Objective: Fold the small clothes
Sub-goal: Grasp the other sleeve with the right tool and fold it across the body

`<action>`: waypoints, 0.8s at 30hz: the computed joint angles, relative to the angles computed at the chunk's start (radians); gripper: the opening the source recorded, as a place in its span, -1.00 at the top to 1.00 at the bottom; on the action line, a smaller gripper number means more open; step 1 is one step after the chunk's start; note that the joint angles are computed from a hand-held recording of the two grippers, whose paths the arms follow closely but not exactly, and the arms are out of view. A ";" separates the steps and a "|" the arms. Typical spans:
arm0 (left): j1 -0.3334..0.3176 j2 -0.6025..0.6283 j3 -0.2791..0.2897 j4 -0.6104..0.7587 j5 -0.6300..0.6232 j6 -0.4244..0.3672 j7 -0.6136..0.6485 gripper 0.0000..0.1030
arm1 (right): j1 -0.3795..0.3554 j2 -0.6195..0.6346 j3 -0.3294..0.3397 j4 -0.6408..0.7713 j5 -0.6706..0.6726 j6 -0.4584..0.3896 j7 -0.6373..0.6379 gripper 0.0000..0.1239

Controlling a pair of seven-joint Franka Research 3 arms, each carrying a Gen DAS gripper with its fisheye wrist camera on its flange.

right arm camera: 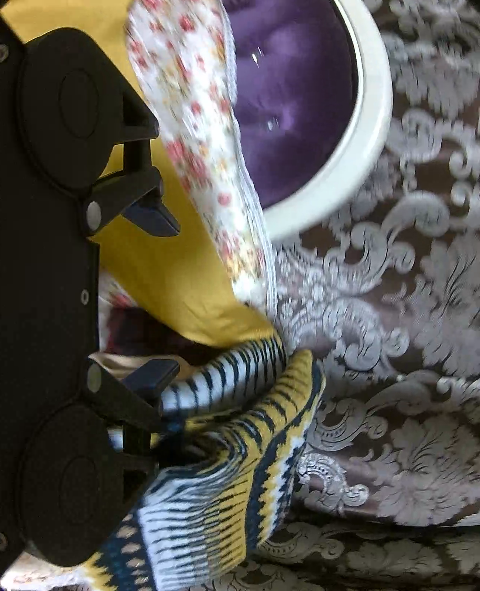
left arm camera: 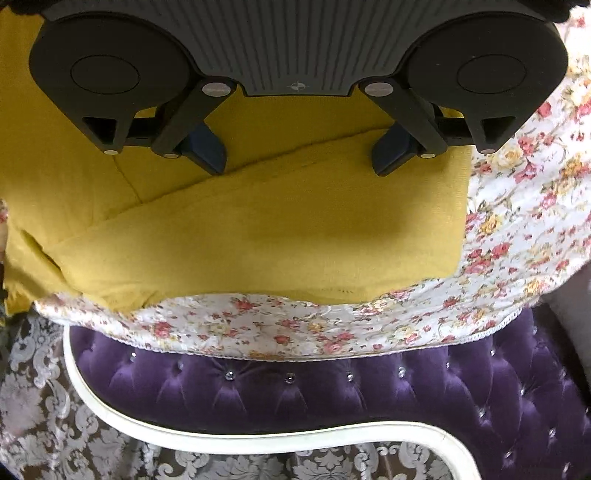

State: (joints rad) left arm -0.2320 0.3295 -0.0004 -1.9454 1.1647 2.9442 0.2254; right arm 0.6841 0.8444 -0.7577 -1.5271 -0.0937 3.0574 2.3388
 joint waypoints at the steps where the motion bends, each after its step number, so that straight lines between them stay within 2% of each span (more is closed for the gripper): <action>1: 0.002 0.000 0.001 -0.001 0.000 0.006 -0.004 -0.70 | -0.027 0.019 0.017 0.035 0.007 -0.016 -0.003 -0.21; 5: -0.008 0.003 0.009 0.003 0.031 0.003 -0.031 -0.71 | -0.120 0.074 0.088 0.161 -0.006 -0.085 -0.003 -0.19; 8: -0.006 0.005 0.005 0.005 0.032 0.001 -0.037 -0.73 | -0.152 0.110 0.110 0.222 -0.045 -0.108 0.011 -0.16; 9: -0.004 0.004 0.003 0.005 0.030 0.000 -0.035 -0.73 | -0.163 0.119 0.117 0.239 -0.055 -0.112 0.018 0.02; 10: -0.003 0.004 0.002 0.005 0.029 0.001 -0.033 -0.73 | -0.173 0.127 0.123 0.262 -0.064 -0.136 0.026 0.47; 11: -0.002 0.004 0.001 0.005 0.028 0.001 -0.031 -0.74 | -0.195 0.133 0.146 0.289 -0.070 -0.170 0.020 0.83; 12: 0.002 0.004 -0.002 0.005 0.020 0.002 -0.022 -0.74 | -0.206 0.128 0.160 0.289 -0.075 -0.176 0.028 0.84; 14: 0.013 0.004 -0.012 0.004 -0.016 0.005 0.013 -0.74 | -0.210 0.099 0.172 0.253 -0.085 -0.146 0.065 0.86; 16: 0.023 0.001 -0.022 0.002 -0.064 0.007 0.060 -0.73 | -0.186 0.054 0.158 0.191 -0.107 -0.080 0.102 0.87; 18: 0.027 -0.004 -0.025 -0.004 -0.101 0.015 0.094 -0.73 | -0.132 0.000 0.122 0.115 -0.125 0.020 0.106 0.87; 21: 0.037 -0.021 -0.025 -0.026 -0.159 0.050 0.122 -0.73 | -0.056 -0.093 0.107 0.020 -0.145 0.173 0.029 0.87; 22: 0.039 -0.026 -0.024 -0.033 -0.178 0.060 0.132 -0.73 | -0.039 -0.123 0.118 -0.002 -0.155 0.221 -0.003 0.87; 23: 0.040 -0.033 -0.022 -0.042 -0.192 0.069 0.139 -0.73 | -0.040 -0.158 0.156 -0.020 -0.174 0.267 -0.043 0.87; 24: 0.040 -0.039 -0.019 -0.050 -0.204 0.078 0.146 -0.73 | -0.062 -0.198 0.230 -0.034 -0.212 0.310 -0.090 0.87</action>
State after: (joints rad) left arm -0.1925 0.2907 -0.0196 -1.9957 0.9605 3.0219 0.3711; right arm 0.6220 0.6461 -0.5278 -1.5608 -0.3060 3.3679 2.2486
